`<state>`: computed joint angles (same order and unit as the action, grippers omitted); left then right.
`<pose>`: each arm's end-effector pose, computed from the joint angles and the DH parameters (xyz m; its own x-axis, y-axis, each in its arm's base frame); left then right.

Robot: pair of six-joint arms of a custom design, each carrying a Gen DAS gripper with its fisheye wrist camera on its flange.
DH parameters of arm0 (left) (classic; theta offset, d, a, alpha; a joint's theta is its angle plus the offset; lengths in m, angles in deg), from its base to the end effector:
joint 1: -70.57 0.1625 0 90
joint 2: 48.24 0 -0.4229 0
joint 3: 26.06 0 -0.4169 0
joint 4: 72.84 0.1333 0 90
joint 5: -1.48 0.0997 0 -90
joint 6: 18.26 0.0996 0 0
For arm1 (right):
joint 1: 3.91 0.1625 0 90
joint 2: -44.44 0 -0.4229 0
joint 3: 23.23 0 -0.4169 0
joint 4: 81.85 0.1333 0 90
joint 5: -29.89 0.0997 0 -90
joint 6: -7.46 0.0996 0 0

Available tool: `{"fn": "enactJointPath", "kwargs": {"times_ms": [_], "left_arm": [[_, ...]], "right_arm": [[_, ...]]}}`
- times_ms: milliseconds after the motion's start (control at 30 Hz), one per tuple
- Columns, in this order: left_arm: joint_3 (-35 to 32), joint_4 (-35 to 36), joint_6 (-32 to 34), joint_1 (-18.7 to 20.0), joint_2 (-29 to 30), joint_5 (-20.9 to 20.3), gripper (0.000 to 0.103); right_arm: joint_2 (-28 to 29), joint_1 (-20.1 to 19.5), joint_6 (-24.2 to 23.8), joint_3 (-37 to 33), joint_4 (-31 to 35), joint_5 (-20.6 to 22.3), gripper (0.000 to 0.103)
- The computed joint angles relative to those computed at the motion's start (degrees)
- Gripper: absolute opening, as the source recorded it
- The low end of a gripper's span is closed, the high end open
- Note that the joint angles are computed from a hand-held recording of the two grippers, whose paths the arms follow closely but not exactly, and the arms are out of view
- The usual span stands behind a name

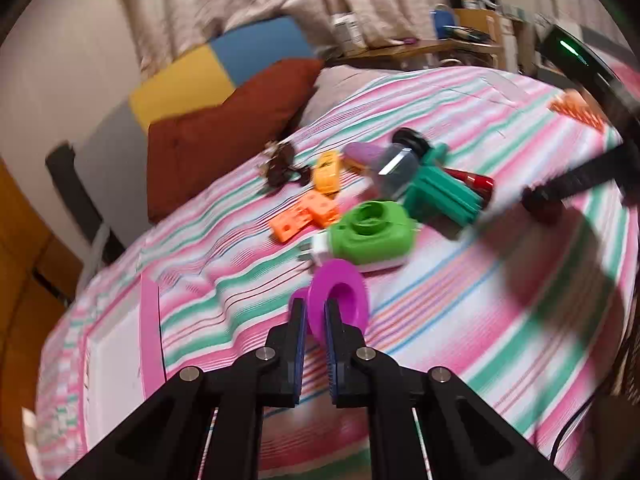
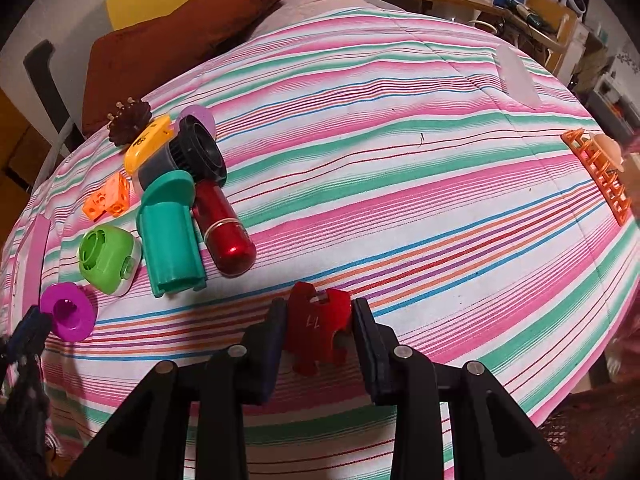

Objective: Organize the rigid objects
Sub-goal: 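Lift the magenta suction cup with the left tool while the right tool holds the red puzzle piece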

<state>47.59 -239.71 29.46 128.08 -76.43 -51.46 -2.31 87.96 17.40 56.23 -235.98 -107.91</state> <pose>-0.2622 -0.7716 0.0493 -0.2272 0.6428 -0.7316 0.9312 0.3632 0.0299 0.0843 -0.7582 0.2401 -0.6785 0.5058 0.5327 0.0906 0.7773 -0.6226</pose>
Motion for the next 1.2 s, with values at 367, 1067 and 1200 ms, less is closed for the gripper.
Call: {"fn": "enactJointPath", "kwargs": {"times_ms": [367,1067,1200], "left_arm": [[-1.08,20.88,-13.83,1.55,-3.62,-14.95,0.024],[-3.06,18.99,-22.74,5.39,-5.29,-17.13,0.049],[-6.19,21.32,-26.28,6.23,-4.22,-16.99,0.049]], "right_arm": [[-0.5,-0.18,0.37,0.43,0.09,0.53,0.034],[0.12,0.1,-0.42,0.12,0.27,-0.76,0.034],[0.18,0.15,-0.67,0.06,0.44,-1.04,0.035]]}}
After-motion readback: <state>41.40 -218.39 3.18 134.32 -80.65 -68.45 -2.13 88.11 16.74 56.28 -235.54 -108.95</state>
